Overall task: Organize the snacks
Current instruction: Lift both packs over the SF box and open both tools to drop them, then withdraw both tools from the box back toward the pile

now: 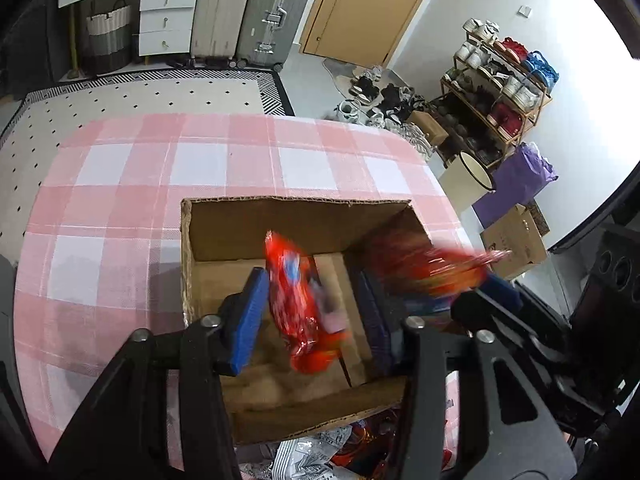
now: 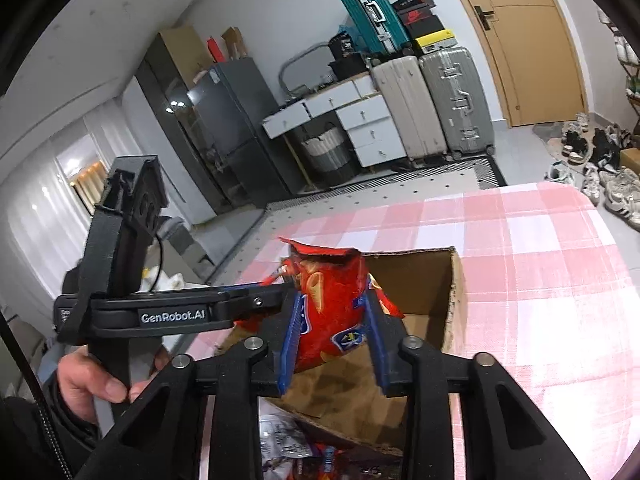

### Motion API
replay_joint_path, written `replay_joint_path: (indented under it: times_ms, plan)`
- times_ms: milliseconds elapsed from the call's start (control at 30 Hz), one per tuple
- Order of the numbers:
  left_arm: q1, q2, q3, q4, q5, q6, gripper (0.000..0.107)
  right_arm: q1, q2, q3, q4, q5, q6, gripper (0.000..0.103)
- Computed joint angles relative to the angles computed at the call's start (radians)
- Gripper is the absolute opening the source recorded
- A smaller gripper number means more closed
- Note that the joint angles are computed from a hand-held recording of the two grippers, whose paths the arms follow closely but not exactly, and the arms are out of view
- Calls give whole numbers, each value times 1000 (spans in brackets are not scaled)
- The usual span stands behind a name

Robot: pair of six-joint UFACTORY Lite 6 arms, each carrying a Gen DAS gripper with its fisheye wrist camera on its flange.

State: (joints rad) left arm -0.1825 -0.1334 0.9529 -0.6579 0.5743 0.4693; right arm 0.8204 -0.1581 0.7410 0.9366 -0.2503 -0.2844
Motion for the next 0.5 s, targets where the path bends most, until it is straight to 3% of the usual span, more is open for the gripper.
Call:
replay_joint_path:
  times_ms: [100, 333, 500]
  plan:
    - [-1, -38, -22, 41, -23, -35, 72, 14, -32, -18, 14, -25, -13, 66]
    - [1, -216, -93, 152, 9, -145, 72, 101, -175, -61, 329, -96, -323, 66]
    - [-15, -378, -143, 267, 63, -264, 77, 230, -280, -78, 594, -222, -562, 67]
